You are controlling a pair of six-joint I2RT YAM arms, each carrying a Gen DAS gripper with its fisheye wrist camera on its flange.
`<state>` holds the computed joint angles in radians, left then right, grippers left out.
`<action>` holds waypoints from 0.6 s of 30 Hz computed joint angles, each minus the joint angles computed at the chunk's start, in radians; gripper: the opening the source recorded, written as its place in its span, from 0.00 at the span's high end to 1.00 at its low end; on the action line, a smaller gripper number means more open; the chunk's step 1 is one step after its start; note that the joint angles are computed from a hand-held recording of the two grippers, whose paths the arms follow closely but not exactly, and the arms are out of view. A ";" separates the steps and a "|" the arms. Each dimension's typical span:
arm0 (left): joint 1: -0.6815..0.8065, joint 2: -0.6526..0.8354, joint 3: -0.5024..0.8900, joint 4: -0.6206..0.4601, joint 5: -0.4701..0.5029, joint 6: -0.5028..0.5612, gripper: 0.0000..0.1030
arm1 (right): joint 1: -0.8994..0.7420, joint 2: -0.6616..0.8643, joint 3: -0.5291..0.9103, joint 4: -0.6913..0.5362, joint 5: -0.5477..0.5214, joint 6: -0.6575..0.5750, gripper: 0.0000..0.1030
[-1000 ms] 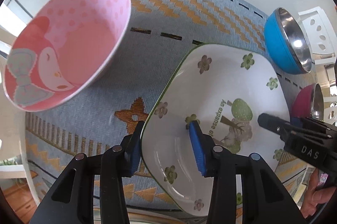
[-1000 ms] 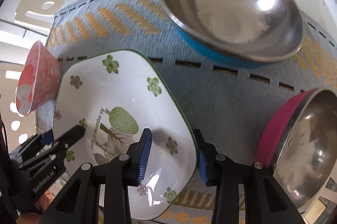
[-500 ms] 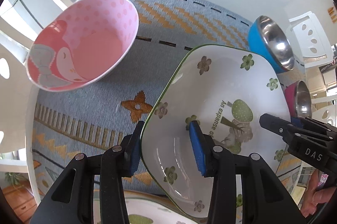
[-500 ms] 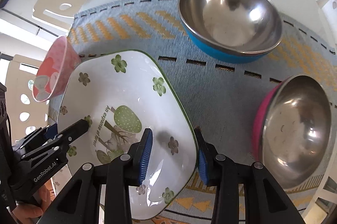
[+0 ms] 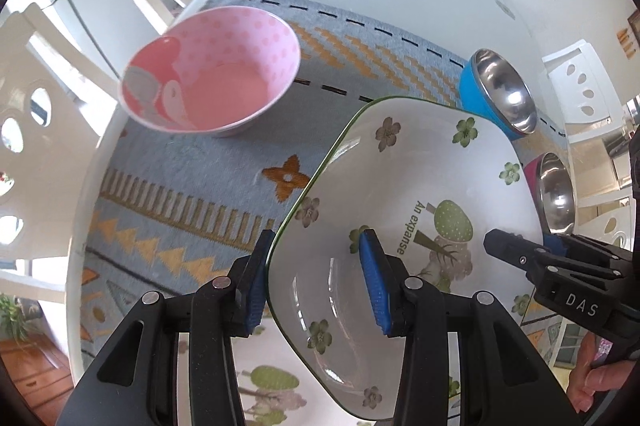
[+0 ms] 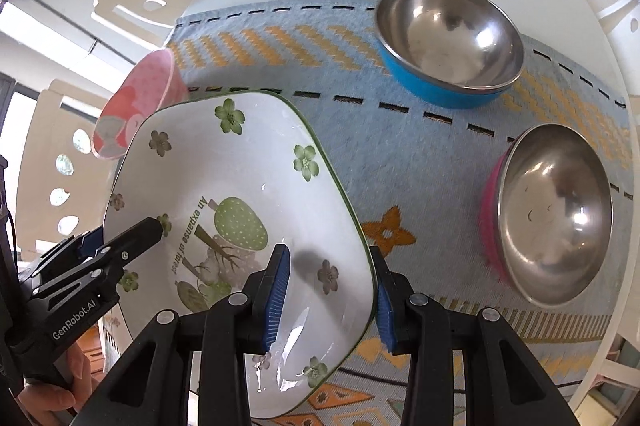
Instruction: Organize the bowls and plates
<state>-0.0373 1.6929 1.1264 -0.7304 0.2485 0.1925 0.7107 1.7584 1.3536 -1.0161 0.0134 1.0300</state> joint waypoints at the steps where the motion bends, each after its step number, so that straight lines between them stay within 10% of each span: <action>1: 0.009 -0.006 -0.002 -0.003 0.000 0.006 0.63 | 0.008 0.001 0.006 -0.002 0.001 0.002 0.63; 18: 0.212 -0.155 -0.110 -0.042 -0.004 0.109 0.62 | 0.117 0.126 0.186 -0.011 0.000 -0.003 0.63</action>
